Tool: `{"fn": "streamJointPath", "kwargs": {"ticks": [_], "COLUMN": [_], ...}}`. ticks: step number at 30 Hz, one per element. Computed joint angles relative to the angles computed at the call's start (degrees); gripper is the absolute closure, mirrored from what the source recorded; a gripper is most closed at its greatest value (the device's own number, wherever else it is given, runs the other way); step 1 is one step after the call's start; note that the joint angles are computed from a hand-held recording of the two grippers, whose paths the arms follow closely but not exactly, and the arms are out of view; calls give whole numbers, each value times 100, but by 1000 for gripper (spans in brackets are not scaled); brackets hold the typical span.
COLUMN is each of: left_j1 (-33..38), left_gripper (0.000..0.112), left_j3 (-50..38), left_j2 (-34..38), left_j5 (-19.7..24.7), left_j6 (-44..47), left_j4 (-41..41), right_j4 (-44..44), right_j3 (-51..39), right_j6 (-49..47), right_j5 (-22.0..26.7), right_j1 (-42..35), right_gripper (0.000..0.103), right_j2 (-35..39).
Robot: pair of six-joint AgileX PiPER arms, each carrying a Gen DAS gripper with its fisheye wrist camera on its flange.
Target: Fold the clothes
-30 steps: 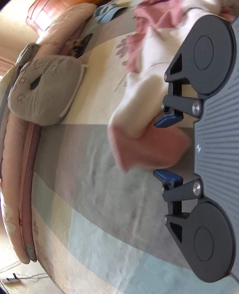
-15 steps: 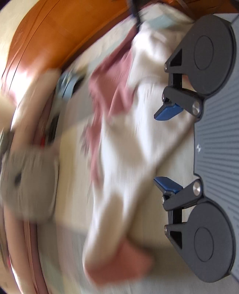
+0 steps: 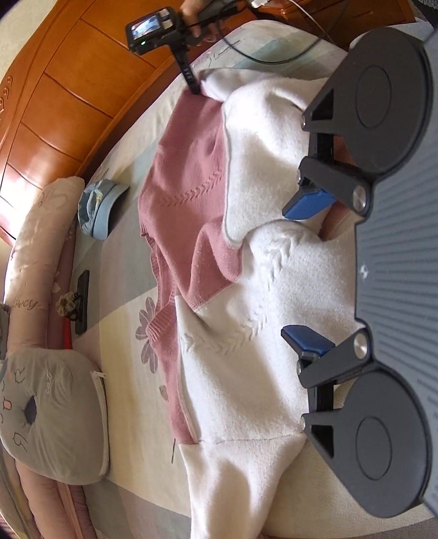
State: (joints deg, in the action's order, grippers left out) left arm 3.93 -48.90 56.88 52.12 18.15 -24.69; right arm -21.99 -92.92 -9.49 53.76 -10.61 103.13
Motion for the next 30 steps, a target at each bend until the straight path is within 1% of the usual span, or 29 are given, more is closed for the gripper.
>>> {"fn": "streamJointPath", "kwargs": {"ticks": [3,5,8,10,11,13,14,16,19,22,23,26,28,30], "left_j1": [-51,-90,-85,-146,-180,-277,-344,-524,-746,-929,-959,-969,-988,-1189], "left_gripper": [43,43,43,42,42,39,38,38,38,38,38,37,37,37], "left_j3": [-24,-45,-66,-65,-64,-59,-54,-62,-54,-23,-4,57,101,121], "left_j2": [45,57,56,36,27,3,-12,-35,-62,-176,-244,-449,-547,-598], "left_j5": [-37,-52,-36,-51,-60,-100,-134,-207,-327,-381,-375,-311,-297,-364], "left_j6": [-119,-189,-198,-223,-238,-290,-330,-453,-557,-677,-702,-734,-747,-952], "left_j4": [131,191,160,180,191,237,276,377,362,365,386,428,470,665], "right_j4": [-86,32,62,354,495,826,1048,1666,2310,2235,2177,2561,3129,3553], "right_j3": [-966,-1490,-2048,-2383,-2275,-1634,-1311,-814,-676,-486,-341,20,438,941], "right_j6": [-18,-139,-178,-276,-304,-496,-652,-1078,-1439,-1317,-1260,-1406,-1764,-2174], "right_j5": [130,129,83,510,568,425,343,330,777,856,747,596,492,454], "right_j1": [-91,-149,-146,-172,-193,-227,-258,-359,-381,-191,-167,-441,-835,-1112], "right_gripper": [0,0,0,0,0,0,0,0,0,0,0,0,0,0], "right_j2": [686,1039,1473,1686,1618,1159,895,401,100,16,-49,-316,-651,-1000]}}
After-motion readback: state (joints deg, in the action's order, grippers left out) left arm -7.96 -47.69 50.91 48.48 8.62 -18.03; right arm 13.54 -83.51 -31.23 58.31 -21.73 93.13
